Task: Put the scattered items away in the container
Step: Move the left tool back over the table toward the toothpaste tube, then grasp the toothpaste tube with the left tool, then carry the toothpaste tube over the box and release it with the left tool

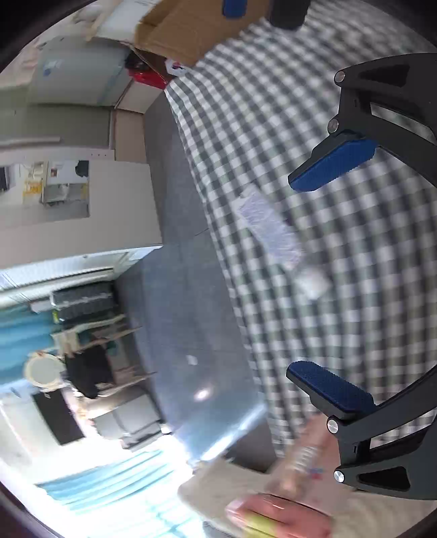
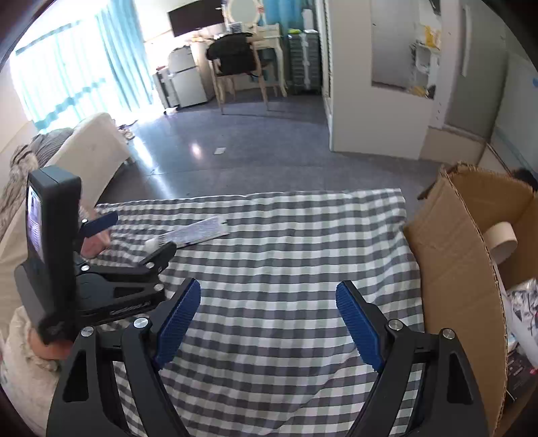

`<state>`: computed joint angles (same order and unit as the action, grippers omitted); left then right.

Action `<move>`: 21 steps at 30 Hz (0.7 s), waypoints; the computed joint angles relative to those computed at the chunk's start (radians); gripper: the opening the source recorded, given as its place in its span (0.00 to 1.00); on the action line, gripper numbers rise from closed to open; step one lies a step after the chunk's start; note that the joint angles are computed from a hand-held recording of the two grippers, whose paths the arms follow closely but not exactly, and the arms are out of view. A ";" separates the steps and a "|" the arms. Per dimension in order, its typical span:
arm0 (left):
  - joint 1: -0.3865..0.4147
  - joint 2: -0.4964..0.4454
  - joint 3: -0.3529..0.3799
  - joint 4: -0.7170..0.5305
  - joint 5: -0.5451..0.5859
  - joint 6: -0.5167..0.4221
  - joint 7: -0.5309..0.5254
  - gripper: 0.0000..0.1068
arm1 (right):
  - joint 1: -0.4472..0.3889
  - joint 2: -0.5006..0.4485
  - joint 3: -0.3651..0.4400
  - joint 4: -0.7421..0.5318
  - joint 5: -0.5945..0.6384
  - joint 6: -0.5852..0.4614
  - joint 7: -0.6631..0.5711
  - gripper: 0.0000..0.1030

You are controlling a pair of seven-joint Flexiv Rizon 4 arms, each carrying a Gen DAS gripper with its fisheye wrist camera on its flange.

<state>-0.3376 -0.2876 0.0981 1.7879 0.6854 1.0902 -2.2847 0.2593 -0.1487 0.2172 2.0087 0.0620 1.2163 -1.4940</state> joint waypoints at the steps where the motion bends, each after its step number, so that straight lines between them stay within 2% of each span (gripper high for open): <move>1: -0.001 -0.017 0.001 -0.017 0.011 -0.004 0.005 0.96 | 0.002 -0.007 -0.006 -0.004 -0.010 -0.004 0.011 0.80; 7: 0.057 -0.102 -0.029 -0.025 -0.155 0.037 0.153 0.96 | -0.002 -0.051 -0.016 -0.051 -0.034 -0.031 0.017 0.80; 9: 0.092 -0.106 -0.046 0.015 -0.254 0.096 0.199 0.96 | -0.003 -0.063 -0.010 -0.064 -0.032 -0.041 0.013 0.80; 10: 0.118 -0.104 -0.064 0.038 -0.318 0.119 0.235 0.92 | -0.006 -0.069 -0.007 -0.070 -0.026 -0.047 0.007 0.80; 12: 0.135 -0.096 -0.077 0.076 -0.389 0.170 0.281 0.70 | -0.009 -0.078 -0.003 -0.078 -0.020 -0.058 -0.002 0.80; 13: 0.122 -0.088 -0.063 0.084 -0.395 0.182 0.287 0.43 | -0.009 -0.079 -0.003 -0.077 -0.020 -0.061 -0.002 0.80; 14: 0.102 -0.081 -0.045 0.082 -0.395 0.172 0.291 0.26 | -0.009 -0.078 -0.002 -0.076 -0.019 -0.063 0.000 0.80; 21: 0.065 -0.008 -0.040 0.144 -0.458 0.193 0.348 0.25 | -0.032 -0.043 0.007 -0.065 0.033 -0.044 -0.041 0.80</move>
<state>-0.2728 -0.2956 0.0577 1.9317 0.2279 1.2835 -1.9368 0.2268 -0.1917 0.2241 1.9442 0.0951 1.1727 -1.5346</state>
